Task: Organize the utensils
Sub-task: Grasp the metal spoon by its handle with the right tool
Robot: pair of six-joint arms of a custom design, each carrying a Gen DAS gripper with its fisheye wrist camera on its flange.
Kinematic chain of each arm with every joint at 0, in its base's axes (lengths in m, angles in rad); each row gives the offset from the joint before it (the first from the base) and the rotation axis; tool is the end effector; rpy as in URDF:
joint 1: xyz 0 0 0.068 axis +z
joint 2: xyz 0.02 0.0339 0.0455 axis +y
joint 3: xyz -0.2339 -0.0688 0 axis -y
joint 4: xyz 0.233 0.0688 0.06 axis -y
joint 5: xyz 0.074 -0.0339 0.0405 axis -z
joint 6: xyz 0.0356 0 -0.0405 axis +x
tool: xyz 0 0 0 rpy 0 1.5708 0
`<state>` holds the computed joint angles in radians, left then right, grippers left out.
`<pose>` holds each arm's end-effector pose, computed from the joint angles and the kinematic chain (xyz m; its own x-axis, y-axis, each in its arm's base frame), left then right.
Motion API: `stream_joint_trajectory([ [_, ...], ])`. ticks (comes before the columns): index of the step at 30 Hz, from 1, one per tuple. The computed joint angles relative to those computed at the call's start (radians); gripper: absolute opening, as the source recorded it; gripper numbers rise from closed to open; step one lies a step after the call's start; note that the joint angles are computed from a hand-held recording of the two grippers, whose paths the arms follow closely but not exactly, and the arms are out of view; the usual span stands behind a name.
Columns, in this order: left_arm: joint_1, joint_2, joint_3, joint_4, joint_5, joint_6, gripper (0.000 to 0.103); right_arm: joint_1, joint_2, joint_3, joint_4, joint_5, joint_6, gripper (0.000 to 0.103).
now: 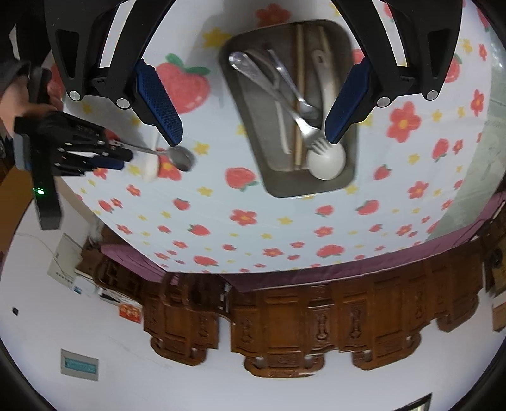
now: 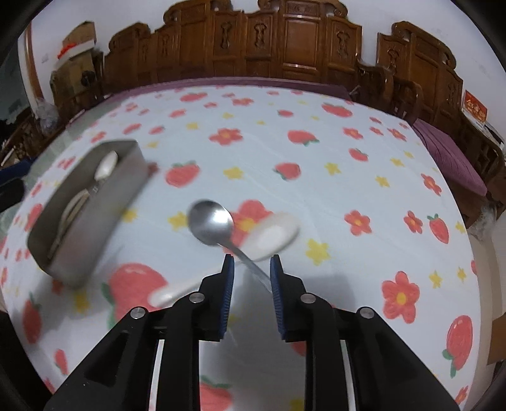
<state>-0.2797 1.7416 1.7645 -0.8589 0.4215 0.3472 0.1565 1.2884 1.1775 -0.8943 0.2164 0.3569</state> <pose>0.3446 -0.1141 0.3303 -0.4952 0.4653 -0.7337 0.7274 0.6838 -0.0573 0.2494 0.0316 0.2801 -0.7949 0.2200 -0.5655 0.2552 0.9667 0.0174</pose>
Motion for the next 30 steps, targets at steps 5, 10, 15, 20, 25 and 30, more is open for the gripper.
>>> stream_joint_trajectory([
  [5,-0.044,-0.026,-0.050,0.016,-0.015,0.003,0.088,-0.041,0.025,-0.029,0.043,-0.062,-0.074,0.029],
  [10,-0.070,-0.028,-0.063,0.016,-0.018,-0.005,0.088,-0.046,0.091,-0.010,0.054,-0.088,-0.122,0.029],
  [15,-0.093,-0.035,-0.082,0.025,-0.029,-0.005,0.088,-0.074,0.112,-0.011,0.065,-0.136,-0.165,0.032],
  [20,-0.113,-0.040,-0.104,0.036,-0.046,-0.002,0.088,-0.053,0.128,0.008,0.052,-0.137,-0.206,0.012],
  [25,-0.140,-0.045,-0.125,0.047,-0.057,0.000,0.088,-0.022,0.108,-0.004,0.041,-0.126,-0.211,0.008],
  [30,-0.170,-0.053,-0.152,0.066,-0.065,0.004,0.088,-0.008,0.015,-0.059,0.062,-0.124,-0.174,0.007],
])
